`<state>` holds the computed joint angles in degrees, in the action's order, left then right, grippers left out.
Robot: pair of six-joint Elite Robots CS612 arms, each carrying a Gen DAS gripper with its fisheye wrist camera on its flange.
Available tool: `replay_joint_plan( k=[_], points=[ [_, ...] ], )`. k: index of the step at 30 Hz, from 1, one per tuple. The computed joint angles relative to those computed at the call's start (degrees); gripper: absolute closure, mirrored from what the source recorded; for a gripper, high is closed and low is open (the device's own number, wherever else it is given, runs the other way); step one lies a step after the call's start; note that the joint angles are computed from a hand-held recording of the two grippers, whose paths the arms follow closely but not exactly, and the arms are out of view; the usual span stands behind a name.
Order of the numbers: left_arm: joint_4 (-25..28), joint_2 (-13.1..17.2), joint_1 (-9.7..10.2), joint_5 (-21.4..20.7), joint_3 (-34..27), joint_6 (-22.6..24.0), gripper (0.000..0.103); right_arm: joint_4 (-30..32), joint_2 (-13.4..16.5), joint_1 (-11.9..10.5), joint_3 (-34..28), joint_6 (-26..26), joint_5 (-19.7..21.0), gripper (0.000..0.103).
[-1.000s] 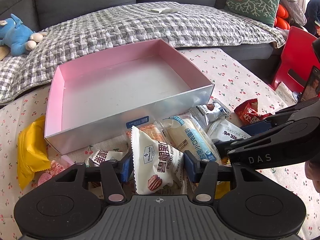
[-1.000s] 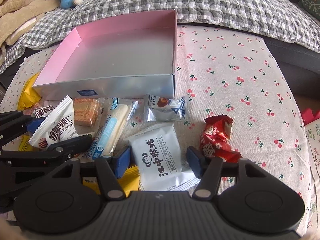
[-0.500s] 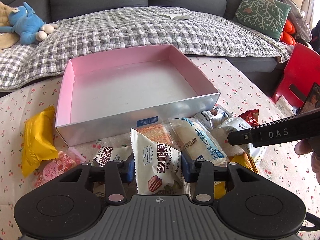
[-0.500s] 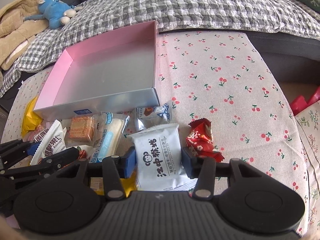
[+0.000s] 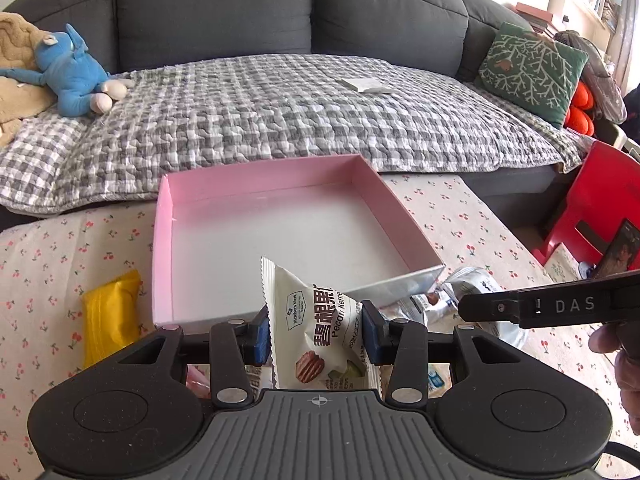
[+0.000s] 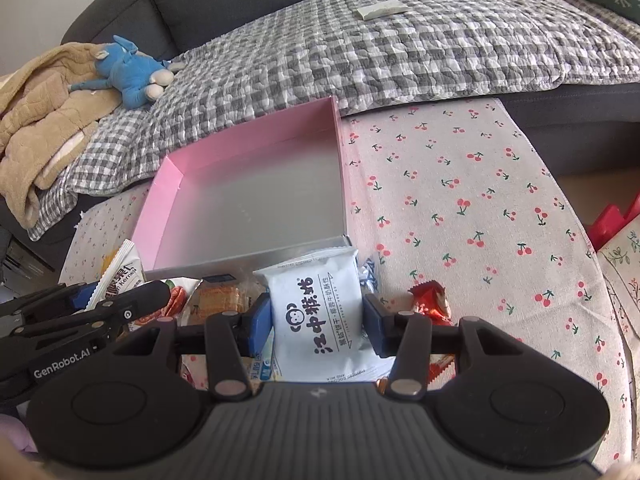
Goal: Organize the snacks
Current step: 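Carry both white packets into the pink box and open both tools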
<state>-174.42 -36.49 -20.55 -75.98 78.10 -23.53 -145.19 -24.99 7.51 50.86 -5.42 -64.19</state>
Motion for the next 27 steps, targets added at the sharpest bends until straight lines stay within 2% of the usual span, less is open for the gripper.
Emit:
replay_joint_plan(
  k=[7,12,20,24,27],
  points=[
    [2.28,1.45,1.12,4.15,-3.41,-0.01,0.062,1.23,4.14,0.89,-8.42,1.61,0.35,0.059],
    [3.89,3.19,2.41,5.46,-6.40,-1.41,0.062,3.28,8.58,1.66,-16.56,2.86,1.38,0.059],
    [5.44,6.43,3.47,7.09,-11.26,0.61,0.061,7.48,15.62,2.57,-29.44,3.53,1.57,0.059],
    [6.34,7.74,3.88,7.52,-13.00,1.08,0.061,9.38,18.31,2.76,-34.42,3.48,1.35,0.058],
    [6.73,8.34,4.12,7.82,-13.72,1.35,0.060,9.88,19.23,2.88,-36.08,3.24,1.08,0.058]
  ],
)
